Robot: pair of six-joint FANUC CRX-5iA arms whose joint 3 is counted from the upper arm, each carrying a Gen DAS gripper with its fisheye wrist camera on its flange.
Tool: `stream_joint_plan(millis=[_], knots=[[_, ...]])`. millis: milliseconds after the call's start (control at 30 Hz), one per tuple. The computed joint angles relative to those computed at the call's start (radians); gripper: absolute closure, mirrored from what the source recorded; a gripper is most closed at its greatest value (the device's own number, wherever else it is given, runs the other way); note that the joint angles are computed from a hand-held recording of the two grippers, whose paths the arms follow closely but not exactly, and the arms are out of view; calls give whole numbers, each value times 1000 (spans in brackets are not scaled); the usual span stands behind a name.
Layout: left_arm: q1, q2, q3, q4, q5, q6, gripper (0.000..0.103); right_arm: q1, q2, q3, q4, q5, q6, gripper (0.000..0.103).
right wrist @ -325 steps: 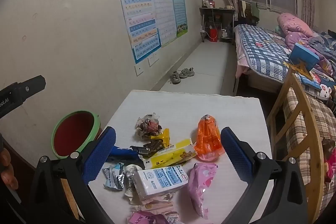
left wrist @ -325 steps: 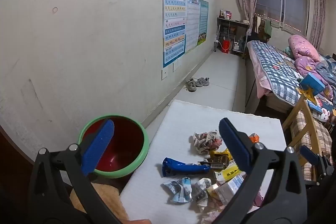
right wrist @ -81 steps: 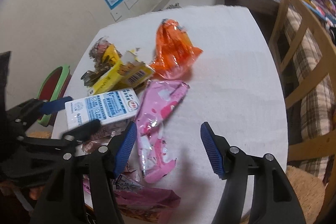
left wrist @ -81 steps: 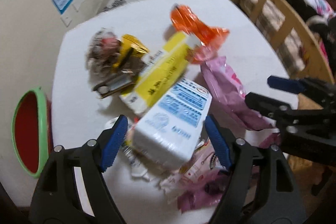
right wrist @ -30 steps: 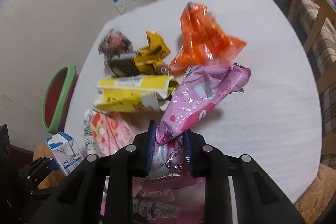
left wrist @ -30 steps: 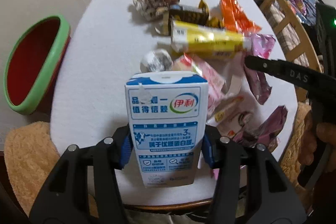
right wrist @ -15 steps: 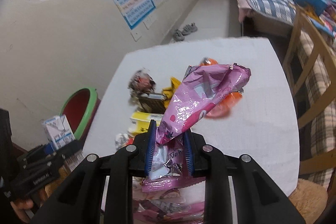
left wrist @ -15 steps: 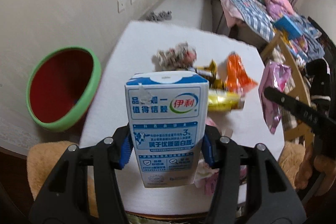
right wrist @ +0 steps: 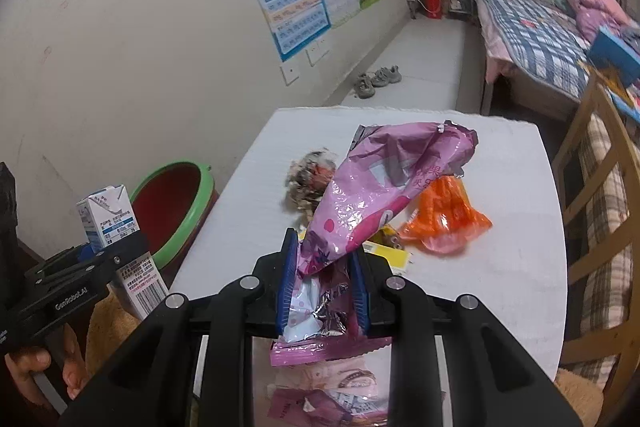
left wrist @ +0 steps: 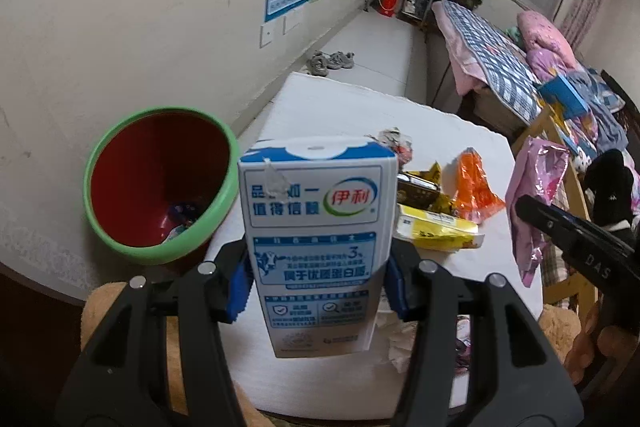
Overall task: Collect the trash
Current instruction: 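Carry the milk carton and pink wrapper over the red bin with both grippers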
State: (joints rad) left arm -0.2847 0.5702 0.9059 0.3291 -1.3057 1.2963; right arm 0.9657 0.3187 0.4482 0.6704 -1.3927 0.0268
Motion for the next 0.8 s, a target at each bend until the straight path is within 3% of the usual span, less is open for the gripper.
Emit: stream_joint_plan(millis=[467, 800], knots=[[59, -34, -36, -11, 57, 47, 52, -3, 149, 234, -19, -15, 192, 78], [75, -53, -49, -46, 75, 86, 52, -3, 188, 295, -54, -7, 259, 78]])
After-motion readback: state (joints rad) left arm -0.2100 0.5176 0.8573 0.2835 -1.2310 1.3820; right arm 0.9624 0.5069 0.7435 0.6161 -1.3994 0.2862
